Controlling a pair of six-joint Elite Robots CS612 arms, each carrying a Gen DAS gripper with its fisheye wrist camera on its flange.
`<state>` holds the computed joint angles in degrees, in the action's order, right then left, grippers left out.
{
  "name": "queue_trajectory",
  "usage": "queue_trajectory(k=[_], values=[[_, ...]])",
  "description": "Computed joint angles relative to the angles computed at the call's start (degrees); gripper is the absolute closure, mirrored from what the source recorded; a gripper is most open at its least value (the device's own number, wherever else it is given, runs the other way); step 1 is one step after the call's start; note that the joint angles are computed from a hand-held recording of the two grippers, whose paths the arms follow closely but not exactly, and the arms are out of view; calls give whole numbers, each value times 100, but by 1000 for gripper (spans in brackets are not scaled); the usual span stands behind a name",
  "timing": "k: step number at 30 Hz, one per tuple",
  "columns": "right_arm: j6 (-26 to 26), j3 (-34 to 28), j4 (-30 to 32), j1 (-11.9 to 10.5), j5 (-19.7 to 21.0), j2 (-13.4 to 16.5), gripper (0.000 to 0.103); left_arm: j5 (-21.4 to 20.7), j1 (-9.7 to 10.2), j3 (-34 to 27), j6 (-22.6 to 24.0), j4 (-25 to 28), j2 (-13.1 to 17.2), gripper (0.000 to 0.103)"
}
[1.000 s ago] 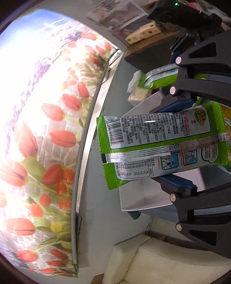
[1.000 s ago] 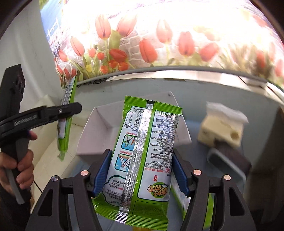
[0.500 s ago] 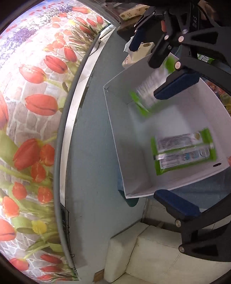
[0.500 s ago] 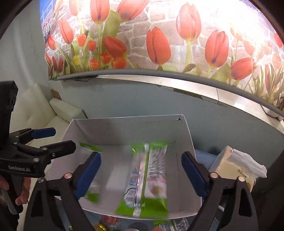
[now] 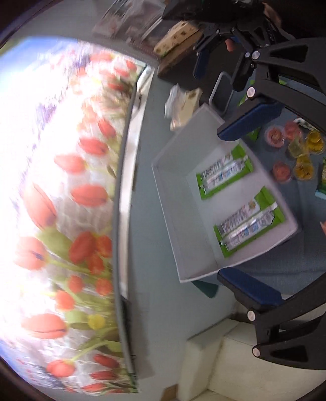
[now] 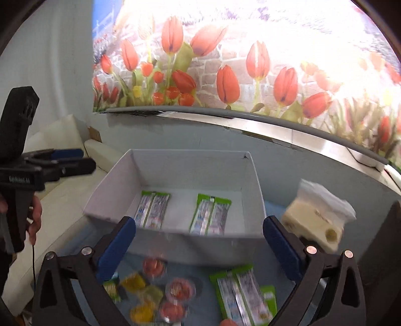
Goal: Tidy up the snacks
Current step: 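Carry both packets into the white box and open both tools, then grasp another long green-white packet with the right tool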
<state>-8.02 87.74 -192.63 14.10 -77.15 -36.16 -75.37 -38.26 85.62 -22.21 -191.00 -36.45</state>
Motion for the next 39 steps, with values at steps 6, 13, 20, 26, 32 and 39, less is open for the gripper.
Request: queue_trajectory(k=[6, 13, 20, 26, 32, 39], values=[[173, 1137, -286, -166, -374, -398, 0, 522, -663, 972, 666, -684, -323, 0], [-249, 1527, -179, -206, -593, -406, 0, 362, -1167, 1623, 237, -861, -419, 0], [-844, 866, 694, -87, -856, -38, 0, 244, -1343, 1793, -30, -580, -435, 0], [-868, 154, 1313, -46, -1125, 286, 0, 267, -1348, 1885, -39, -473, -450, 0], [-912, -400, 2157, -66, -1098, 515, 6, 112, -1227, 1940, -233, -493, -449, 0], [-952, -478, 2190, -75, -1186, 562, 30, -8, -1128, 1897, -353, -461, -400, 0]])
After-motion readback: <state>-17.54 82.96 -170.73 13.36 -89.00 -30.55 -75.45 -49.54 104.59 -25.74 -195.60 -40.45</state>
